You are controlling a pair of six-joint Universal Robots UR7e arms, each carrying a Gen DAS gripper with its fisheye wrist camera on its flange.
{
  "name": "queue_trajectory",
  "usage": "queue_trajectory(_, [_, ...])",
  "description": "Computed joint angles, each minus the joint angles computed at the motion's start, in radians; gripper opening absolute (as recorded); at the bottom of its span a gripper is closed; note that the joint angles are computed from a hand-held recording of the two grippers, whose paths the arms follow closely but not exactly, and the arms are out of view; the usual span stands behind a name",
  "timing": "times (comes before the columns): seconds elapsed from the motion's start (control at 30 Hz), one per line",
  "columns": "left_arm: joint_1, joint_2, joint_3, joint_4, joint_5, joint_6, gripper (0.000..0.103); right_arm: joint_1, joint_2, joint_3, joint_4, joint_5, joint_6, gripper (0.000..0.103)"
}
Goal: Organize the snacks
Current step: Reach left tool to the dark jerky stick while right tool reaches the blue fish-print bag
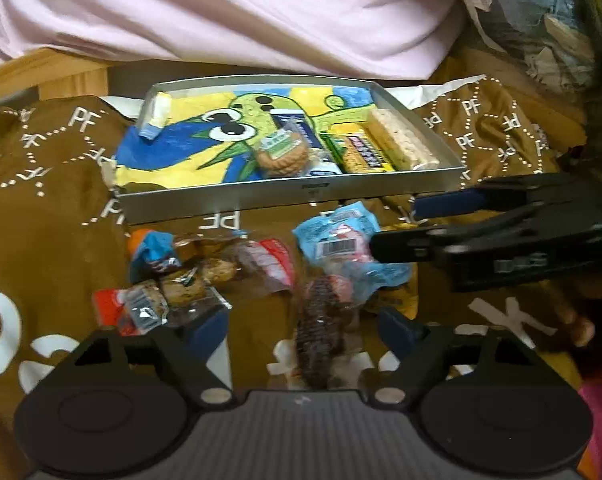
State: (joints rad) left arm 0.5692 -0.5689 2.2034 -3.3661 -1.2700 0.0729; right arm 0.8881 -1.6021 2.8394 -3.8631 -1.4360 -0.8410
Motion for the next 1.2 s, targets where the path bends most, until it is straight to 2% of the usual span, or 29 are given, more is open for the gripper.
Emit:
queue_trajectory(0.1, [0.000, 0.001, -0.015, 0.049, -0.013, 0.008, 0.066, 0.004, 0.022, -0.028, 0.023, -0.016, 0.028, 0.066])
queue_trajectory(0.17, [-0.009, 0.005, -0.028, 0.093, 0.012, -0.004, 0.060, 0.000, 0.012, -0.048, 0.082, -0.011, 0.050, 0.065])
queue_trajectory(0.23, [-0.013, 0.006, -0.040, 0.136, 0.029, -0.028, 0.059, -0.002, 0.015, -0.061, 0.107, 0.000, 0.060, 0.066])
queue_trajectory(0.3, [-0.014, 0.002, -0.046, 0.158, 0.033, -0.054, 0.058, -0.014, -0.014, -0.071, 0.183, 0.037, 0.075, 0.065])
queue_trajectory(0.4, [-0.015, -0.008, -0.061, 0.212, 0.029, -0.091, 0.049, 0.005, -0.021, -0.084, 0.229, 0.025, 0.091, 0.062])
queue_trajectory(0.53, [-0.029, -0.033, -0.063, 0.281, 0.045, -0.183, 0.049, -0.037, -0.121, -0.098, 0.406, 0.092, 0.147, 0.058])
queue_trajectory(0.6, [-0.032, -0.050, -0.063, 0.317, 0.051, -0.230, 0.049, -0.045, -0.146, -0.105, 0.445, 0.100, 0.151, 0.058])
queue_trajectory(0.73, [-0.025, -0.087, -0.057, 0.361, 0.060, -0.310, 0.049, -0.034, -0.142, -0.105, 0.429, 0.070, 0.113, 0.056])
queue_trajectory(0.83, [-0.014, -0.101, -0.053, 0.366, 0.047, -0.343, 0.049, 0.015, -0.099, -0.104, 0.368, -0.003, 0.043, 0.056])
queue_trajectory(0.97, [-0.029, -0.086, -0.053, 0.370, 0.065, -0.295, 0.051, 0.055, -0.044, -0.104, 0.299, -0.070, -0.012, 0.057])
queue_trajectory(1.2, [-0.056, -0.052, -0.064, 0.368, 0.097, -0.237, 0.055, 0.103, 0.071, -0.123, 0.183, -0.141, -0.009, 0.063])
